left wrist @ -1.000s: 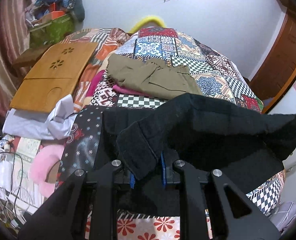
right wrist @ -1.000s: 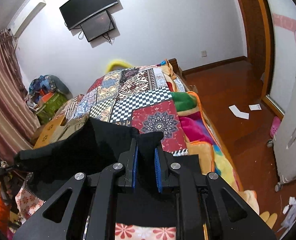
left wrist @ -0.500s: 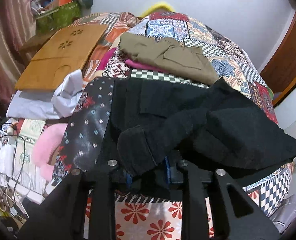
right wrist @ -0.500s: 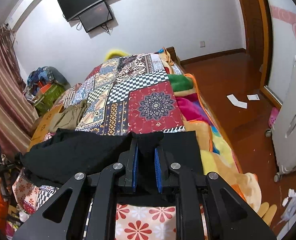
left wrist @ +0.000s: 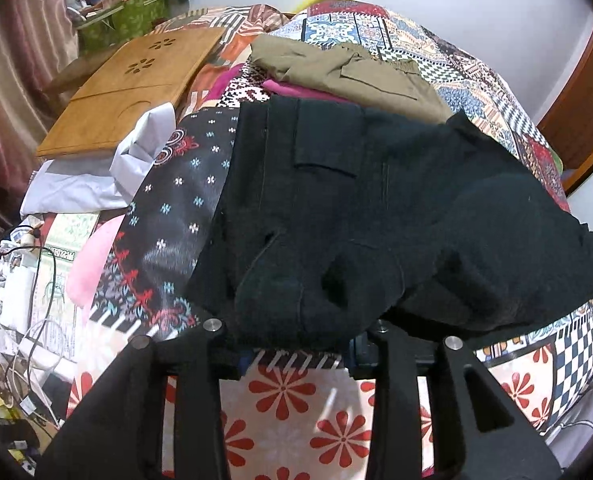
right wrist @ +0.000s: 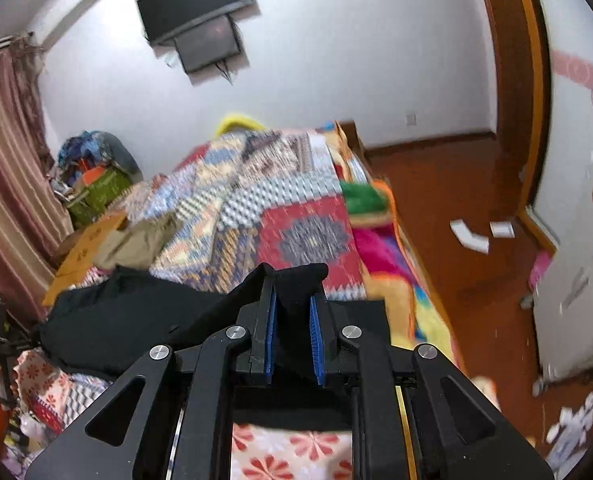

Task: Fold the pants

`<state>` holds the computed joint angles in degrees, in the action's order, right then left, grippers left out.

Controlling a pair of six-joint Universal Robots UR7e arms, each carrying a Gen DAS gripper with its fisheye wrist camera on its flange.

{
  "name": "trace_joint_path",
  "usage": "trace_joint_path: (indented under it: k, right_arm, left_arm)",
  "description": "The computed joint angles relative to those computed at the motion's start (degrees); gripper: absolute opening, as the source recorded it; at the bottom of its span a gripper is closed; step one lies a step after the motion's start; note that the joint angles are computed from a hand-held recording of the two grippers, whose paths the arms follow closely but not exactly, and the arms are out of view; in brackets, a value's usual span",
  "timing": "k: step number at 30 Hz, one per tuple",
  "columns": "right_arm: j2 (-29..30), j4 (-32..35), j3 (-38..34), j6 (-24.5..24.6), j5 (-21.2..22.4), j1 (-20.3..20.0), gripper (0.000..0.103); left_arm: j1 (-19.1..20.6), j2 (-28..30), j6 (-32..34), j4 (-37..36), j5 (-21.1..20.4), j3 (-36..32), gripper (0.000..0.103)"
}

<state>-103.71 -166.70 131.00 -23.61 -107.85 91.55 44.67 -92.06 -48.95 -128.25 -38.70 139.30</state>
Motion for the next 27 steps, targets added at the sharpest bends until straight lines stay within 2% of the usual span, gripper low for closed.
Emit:
trace_joint_path:
  k: [4,7,12,17,20,23,27]
  right_arm:
    - [-3.1,3.9,2.2,1.6,1.0,-4.5,0.013]
    - [-5.4,7.8,3.4,1.9,1.6,-6.9,0.013]
    - [-8.2,12.8,3.5,2.5,3.6,-9.2,0.017]
    - [-9.2,16.8,2.3,3.2,5.0,-9.9,0.019]
    - [-10.1,19.3,1.7,2.5,4.6,-10.0,0.02]
    - [-11.1,20.9,1.5,1.6,4.4,-10.6,0.023]
    - [-12.0,23.3,0.8,0.4,2.9,-11.3,0.025]
  left_arm:
    - [-1.0,-0.9,-3.6,5.9,-0.8,-0.7,0.039]
    - [-2.7,-2.3,-7.9,12.9,-1.1,-1.3,0.039]
    - [-6.3,-5.8,-14.2,21.3,-2.3,-2.3,0.039]
    - [-10.8,-5.0,-18.0,27.8,-0.8,-6.0,0.039]
    - [-12.3,-2.0,-15.7,26.4,0.7,-8.5,0.039]
    - [-13.0,3.1,-10.5,20.8,2.2,-11.5,0.043]
    - [-12.1,12.7,1.5,5.9,2.4,-15.4,0.05]
